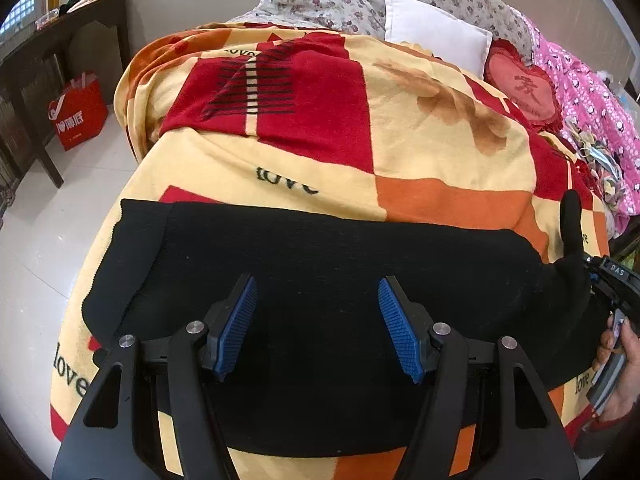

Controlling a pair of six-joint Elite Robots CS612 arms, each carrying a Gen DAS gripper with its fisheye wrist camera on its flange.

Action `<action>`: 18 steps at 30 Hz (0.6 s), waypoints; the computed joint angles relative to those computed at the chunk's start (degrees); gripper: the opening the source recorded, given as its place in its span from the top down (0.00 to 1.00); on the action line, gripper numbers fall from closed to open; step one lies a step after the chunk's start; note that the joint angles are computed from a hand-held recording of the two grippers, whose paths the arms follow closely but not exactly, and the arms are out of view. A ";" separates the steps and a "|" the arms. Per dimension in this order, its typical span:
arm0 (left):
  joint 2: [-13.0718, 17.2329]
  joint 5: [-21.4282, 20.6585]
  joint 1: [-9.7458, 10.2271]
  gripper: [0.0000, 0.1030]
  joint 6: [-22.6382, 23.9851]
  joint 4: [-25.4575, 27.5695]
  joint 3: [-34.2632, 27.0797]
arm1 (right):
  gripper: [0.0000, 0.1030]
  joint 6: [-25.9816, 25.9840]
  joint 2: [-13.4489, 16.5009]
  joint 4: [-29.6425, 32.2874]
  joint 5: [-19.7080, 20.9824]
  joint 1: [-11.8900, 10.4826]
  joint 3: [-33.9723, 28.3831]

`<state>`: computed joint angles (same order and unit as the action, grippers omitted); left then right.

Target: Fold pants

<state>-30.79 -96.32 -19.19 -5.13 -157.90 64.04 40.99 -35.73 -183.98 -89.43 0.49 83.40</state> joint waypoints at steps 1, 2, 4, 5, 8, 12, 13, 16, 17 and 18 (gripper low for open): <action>-0.10 -0.02 -0.01 0.38 0.13 -0.15 0.15 | 0.94 -0.20 -0.48 -2.23 -0.87 0.12 1.12; -0.26 0.13 -0.06 0.38 0.26 -0.50 0.41 | 0.94 -0.43 -1.00 -4.34 -1.91 0.20 2.29; -0.50 0.34 -0.09 0.38 0.42 -1.02 0.73 | 0.95 -0.54 -3.02 -8.85 -4.82 0.59 5.79; -0.56 0.25 -0.07 0.38 0.39 -1.12 0.77 | 0.95 -0.24 -4.30 -10.97 -5.98 0.76 7.96; -0.83 -0.18 0.01 0.38 0.07 -1.97 1.24 | 0.95 0.49 -8.17 -14.06 -10.77 1.90 14.37; -0.76 -0.19 0.04 0.38 -0.35 -1.16 1.32 | 0.95 4.38 -10.74 -12.65 -13.18 2.61 20.22; -0.71 -0.35 0.04 0.38 -0.47 -0.76 1.26 | 0.95 5.42 -10.81 -11.63 -12.87 2.51 21.09; -0.81 -0.58 -0.05 0.38 -0.79 0.00 1.40 | 0.95 6.05 -10.29 -15.35 -10.18 1.83 22.56; -1.00 -0.70 -0.10 0.38 -0.86 -0.37 1.74 | 0.95 4.28 -10.37 -15.59 -10.84 2.12 22.33; -1.30 -0.68 -0.19 0.38 -0.76 -0.96 2.25 | 0.95 2.68 -10.56 -15.38 -12.38 2.55 22.12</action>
